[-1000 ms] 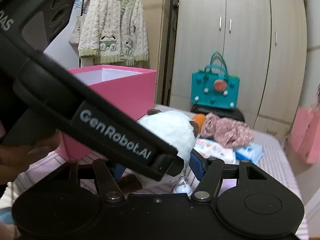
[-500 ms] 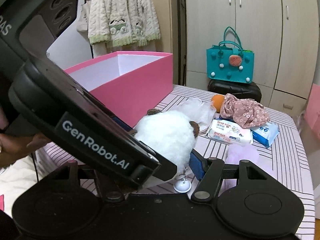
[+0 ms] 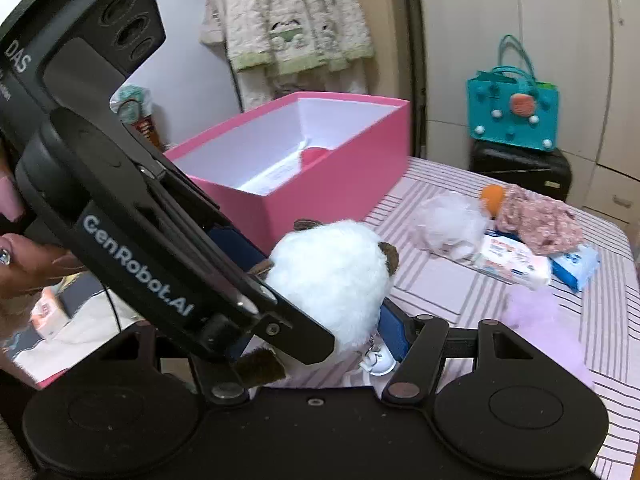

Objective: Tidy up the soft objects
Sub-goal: 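Lift the white plush with the left tool and carry it over the shoebox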

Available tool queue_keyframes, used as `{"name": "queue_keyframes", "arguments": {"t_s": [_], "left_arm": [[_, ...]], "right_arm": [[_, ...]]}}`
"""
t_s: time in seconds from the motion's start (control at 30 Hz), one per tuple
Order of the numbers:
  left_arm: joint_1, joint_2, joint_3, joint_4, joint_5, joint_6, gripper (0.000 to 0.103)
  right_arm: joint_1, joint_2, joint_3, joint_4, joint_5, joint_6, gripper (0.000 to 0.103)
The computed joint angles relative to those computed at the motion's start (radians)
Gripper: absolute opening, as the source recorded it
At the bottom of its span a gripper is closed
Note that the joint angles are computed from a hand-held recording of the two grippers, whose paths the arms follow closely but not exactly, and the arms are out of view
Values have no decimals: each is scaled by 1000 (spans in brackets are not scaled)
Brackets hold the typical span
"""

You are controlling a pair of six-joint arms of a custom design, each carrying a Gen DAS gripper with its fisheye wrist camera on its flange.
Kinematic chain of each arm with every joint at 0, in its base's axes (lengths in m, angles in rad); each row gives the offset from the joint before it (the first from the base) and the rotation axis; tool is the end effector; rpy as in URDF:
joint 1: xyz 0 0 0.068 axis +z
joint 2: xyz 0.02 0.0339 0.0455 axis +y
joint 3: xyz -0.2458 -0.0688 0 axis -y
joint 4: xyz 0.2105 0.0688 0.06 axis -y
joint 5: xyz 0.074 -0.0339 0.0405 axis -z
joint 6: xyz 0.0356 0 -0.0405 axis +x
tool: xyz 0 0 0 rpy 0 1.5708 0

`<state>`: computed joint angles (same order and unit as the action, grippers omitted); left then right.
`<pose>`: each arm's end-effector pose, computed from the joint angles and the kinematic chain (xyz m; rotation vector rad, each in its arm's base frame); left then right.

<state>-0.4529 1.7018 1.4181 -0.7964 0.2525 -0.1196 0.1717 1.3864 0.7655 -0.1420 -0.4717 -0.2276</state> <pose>0.2857 -0.1489 0.2602 0.5315 2.6433 -0.5187 0.2509 0.0599 0.2084 -0.6801 2.1829 0.5192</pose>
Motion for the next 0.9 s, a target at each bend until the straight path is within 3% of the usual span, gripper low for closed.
{"name": "queue_keyframes", "arguments": {"t_s": [0.27,0.5,0.9], "left_arm": [[73,-121,-18,-113,51,20,62],[149,-312,-144,-26,61,69,64],[372,-339,-97,29,174,137,64]], "right_arm": [[79,-48,102,-170,-9,11,69],[142,-46,212,-238,-3,3,69],[179,88,427,-216,-73,24,69]]}}
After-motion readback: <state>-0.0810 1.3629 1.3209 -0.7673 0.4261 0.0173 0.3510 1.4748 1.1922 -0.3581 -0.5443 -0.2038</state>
